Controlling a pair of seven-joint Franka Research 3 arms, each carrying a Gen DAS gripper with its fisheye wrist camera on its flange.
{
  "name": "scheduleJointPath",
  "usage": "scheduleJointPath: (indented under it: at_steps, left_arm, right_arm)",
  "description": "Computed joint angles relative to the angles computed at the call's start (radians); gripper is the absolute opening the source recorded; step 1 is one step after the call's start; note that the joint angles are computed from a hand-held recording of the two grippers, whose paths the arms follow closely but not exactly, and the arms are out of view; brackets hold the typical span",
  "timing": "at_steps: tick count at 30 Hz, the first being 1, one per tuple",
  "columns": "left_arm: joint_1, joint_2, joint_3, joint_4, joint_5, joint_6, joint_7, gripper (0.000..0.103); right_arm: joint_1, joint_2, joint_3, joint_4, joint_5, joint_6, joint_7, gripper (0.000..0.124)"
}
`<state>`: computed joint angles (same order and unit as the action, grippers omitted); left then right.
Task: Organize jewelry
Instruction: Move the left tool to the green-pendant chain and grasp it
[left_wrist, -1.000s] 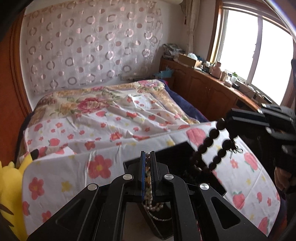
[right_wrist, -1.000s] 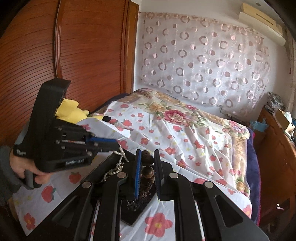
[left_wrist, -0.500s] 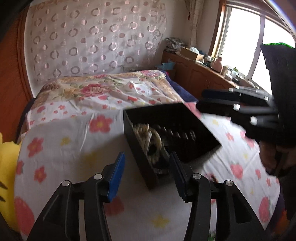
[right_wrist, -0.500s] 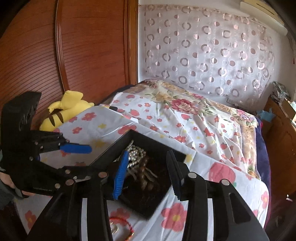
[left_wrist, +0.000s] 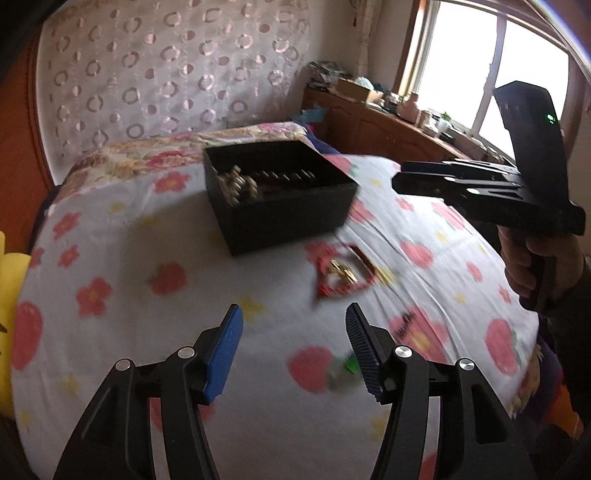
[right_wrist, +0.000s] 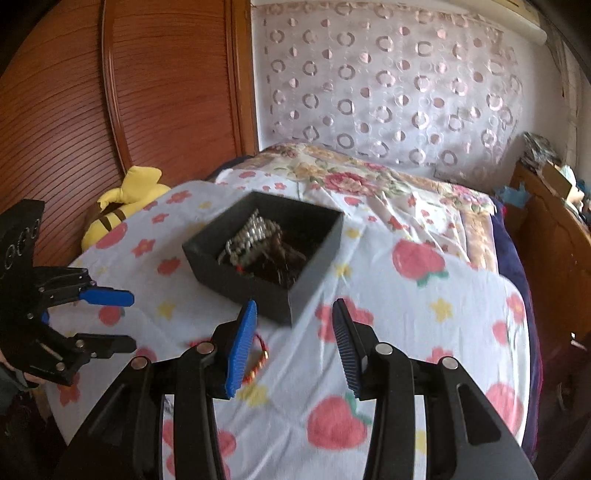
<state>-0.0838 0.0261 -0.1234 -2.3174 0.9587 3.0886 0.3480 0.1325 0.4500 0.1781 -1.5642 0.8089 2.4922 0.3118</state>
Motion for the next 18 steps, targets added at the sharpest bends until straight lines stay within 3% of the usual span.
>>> scheduleJointPath:
  at_steps: [7, 18]
  left_arm:
    - [-0.031, 0.028, -0.025, -0.011, -0.132, -0.001, 0.124, 0.055]
    - [-0.066, 0.038, -0.021, -0.025, -0.273, 0.002, 0.253, 0.055]
  right_arm:
    - [-0.010, -0.004, -0.009, -0.045, -0.003, 0.018, -0.005, 0.045]
    - [-0.036, -0.003, -0.021, -0.086, 0.000, 0.034, 0.006, 0.045]
